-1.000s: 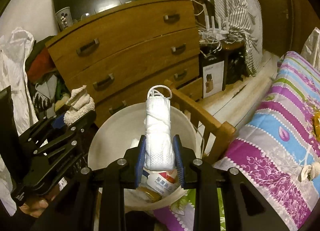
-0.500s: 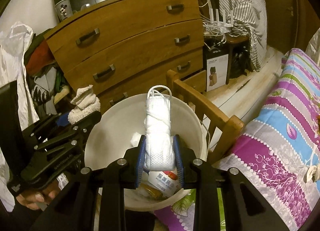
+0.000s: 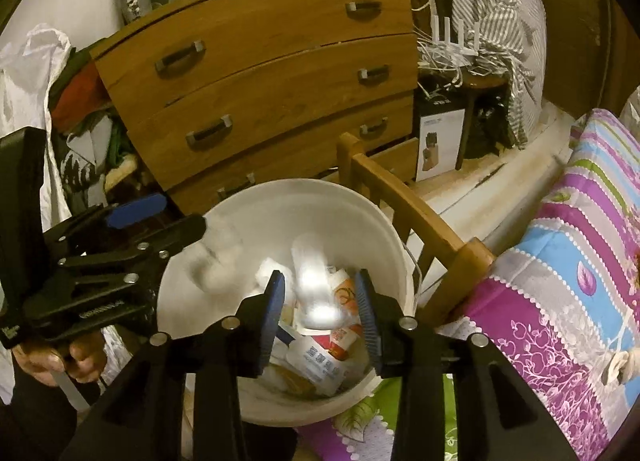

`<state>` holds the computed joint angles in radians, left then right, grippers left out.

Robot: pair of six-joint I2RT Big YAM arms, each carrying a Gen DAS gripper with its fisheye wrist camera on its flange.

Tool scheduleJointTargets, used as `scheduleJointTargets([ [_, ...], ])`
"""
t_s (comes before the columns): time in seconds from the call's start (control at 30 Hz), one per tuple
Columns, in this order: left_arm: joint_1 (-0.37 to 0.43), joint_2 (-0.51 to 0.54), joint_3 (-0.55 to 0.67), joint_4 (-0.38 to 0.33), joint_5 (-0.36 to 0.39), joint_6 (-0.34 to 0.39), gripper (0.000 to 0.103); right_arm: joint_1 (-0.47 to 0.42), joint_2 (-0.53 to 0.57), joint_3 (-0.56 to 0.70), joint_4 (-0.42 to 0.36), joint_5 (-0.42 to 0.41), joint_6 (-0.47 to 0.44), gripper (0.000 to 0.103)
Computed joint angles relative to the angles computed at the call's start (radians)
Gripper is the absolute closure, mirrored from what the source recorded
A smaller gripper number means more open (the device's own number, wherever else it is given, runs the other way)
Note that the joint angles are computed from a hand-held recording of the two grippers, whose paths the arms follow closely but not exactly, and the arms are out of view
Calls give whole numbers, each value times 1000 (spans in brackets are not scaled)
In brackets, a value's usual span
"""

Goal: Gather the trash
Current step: 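Open both tools to drop the two cloths into the bucket, then move both open tools back over the bed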

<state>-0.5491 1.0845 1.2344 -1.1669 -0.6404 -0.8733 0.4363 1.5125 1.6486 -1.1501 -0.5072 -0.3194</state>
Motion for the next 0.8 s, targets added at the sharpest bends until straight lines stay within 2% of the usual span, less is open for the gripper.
scheduleJointTargets([
  [0.3,-11,14,11,-17,-18,-14,34,-7,-21,-26,10,-5,-3,65],
  [0.5,-51,41,45,-65,-79,-47,34,-43,-64,-75,44,-18,11,65],
  [0.6,-84,73,81,-114,-132,-83,34,-77,-106,-124,101,-25,36,65],
  [0.67,-109,101,111,-146,-162,-105,34,-112,-157,-181,180,-8,74,65],
  [0.73,-143,142,153,-185,-203,-136,28,-148,-204,-235,250,13,101,65],
  [0.8,-178,181,192,-198,-231,-146,26,-200,-267,-307,338,39,114,65],
])
